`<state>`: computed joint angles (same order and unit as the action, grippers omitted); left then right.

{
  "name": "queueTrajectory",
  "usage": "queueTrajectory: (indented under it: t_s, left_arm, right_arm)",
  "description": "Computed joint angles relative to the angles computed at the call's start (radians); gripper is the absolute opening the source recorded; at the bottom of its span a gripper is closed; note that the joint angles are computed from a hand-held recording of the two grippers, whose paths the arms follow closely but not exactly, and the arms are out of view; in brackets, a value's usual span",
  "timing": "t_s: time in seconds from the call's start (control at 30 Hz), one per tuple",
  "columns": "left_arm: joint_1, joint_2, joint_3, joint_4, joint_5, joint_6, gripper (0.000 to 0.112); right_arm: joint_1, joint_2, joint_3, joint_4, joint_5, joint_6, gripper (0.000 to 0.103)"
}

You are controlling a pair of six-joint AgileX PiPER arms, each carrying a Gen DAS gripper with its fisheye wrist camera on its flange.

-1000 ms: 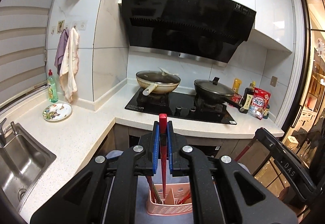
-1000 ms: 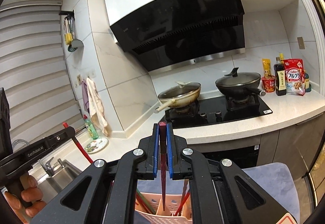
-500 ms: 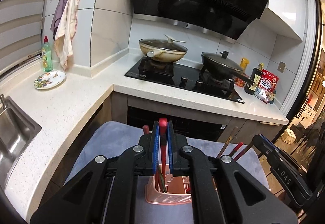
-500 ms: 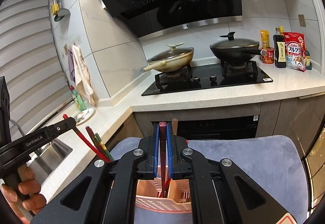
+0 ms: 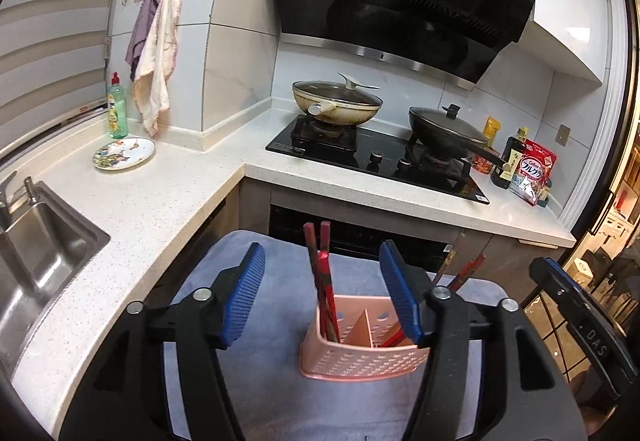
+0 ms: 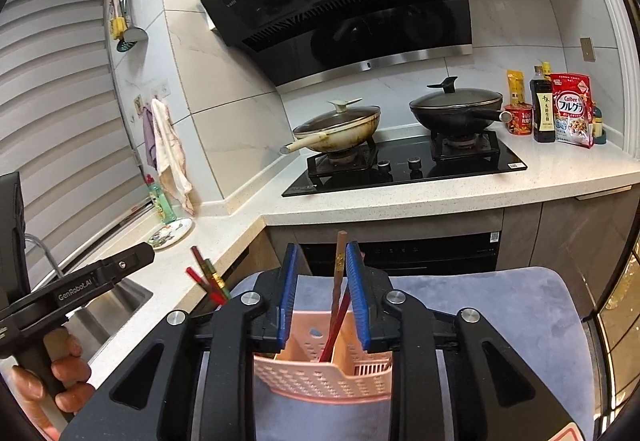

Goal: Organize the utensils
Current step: 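Open both tools and withdraw them from the pink holder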

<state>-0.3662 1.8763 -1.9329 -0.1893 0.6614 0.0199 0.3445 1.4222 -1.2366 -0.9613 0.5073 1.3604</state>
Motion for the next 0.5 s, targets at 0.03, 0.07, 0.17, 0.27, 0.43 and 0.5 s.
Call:
queueTrajectory:
  t_s: [0.03, 0.07, 0.17, 0.27, 0.43, 0.5]
  left_arm:
    - [-0.002, -0.033, 0.047, 0.019, -0.017, -0.007, 0.057]
    - [-0.005, -0.061, 0.086, 0.038, -0.026, -0.013, 0.057]
    - [-0.003, -0.15, 0.224, 0.07, -0.063, -0.01, 0.058]
    - [-0.003, -0.229, 0.36, 0.11, -0.097, -0.03, 0.062]
    - [-0.008, -0.343, 0.575, 0.175, -0.15, -0.071, 0.063]
    - [-0.016, -0.381, 0.651, 0.206, -0.168, -0.095, 0.063]
  right_arm:
    - [0.023, -0.024, 0.024, -0.019, 0.017, 0.017, 0.028]
    - [0.043, -0.041, 0.043, -0.035, 0.031, 0.03, 0.031]
    - [0.143, -0.118, 0.136, -0.081, 0.112, 0.085, 0.034]
    - [0.253, -0.173, 0.221, -0.111, 0.202, 0.142, 0.034]
    - [0.441, -0.231, 0.343, -0.142, 0.34, 0.271, 0.034]
    - [0.522, -0.246, 0.391, -0.144, 0.391, 0.34, 0.034]
